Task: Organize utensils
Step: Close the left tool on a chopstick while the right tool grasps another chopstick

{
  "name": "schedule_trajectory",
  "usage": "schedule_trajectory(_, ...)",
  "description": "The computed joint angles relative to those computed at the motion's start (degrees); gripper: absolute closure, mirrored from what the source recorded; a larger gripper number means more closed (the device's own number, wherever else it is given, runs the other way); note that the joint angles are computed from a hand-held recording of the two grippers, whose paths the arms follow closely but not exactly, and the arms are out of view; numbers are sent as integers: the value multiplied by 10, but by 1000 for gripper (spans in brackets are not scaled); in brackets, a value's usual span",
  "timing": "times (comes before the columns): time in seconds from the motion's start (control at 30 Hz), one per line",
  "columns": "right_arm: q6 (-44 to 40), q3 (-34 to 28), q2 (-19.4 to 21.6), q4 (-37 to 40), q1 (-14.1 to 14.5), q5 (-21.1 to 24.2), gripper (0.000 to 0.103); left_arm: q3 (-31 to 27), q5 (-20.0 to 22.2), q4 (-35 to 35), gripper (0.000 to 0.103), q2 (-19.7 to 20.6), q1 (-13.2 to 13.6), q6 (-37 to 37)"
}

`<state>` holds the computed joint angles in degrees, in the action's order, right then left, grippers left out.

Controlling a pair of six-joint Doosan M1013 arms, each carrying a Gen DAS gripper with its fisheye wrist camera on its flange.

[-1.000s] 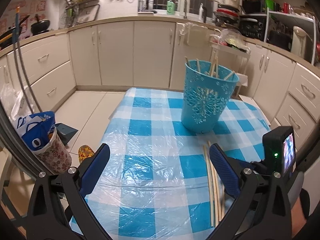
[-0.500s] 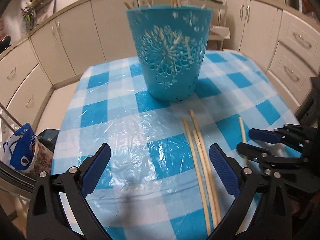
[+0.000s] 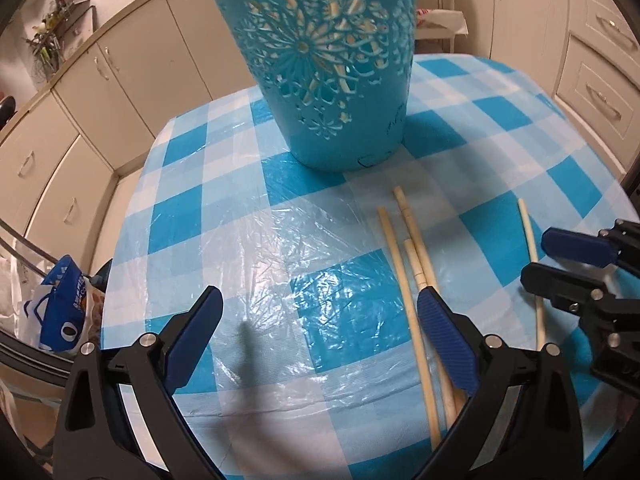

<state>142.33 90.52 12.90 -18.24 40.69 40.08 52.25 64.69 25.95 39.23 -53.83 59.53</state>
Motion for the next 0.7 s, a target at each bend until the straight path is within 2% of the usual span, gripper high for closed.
schedule_trajectory(0.17,1,5,-3,8,-2,-11,66,-5,10,8,9,4,-1,0)
schedule_trajectory(0.23,1,6,-3,9,-3,-12,66,-4,10,10,12,3,-1,-2)
schedule_trajectory(0.33,1,7,-4,12,-3,-16,66,-5,5,3,22,3,2,6)
schedule_trajectory(0.57,2,8,-5,12,-3,-16,66,-22,-20,-42,52,11,6,44)
schedule_trajectory(0.7,-38,-3,2,28,-5,-2,66,-26,-27,-69,67,14,8,73)
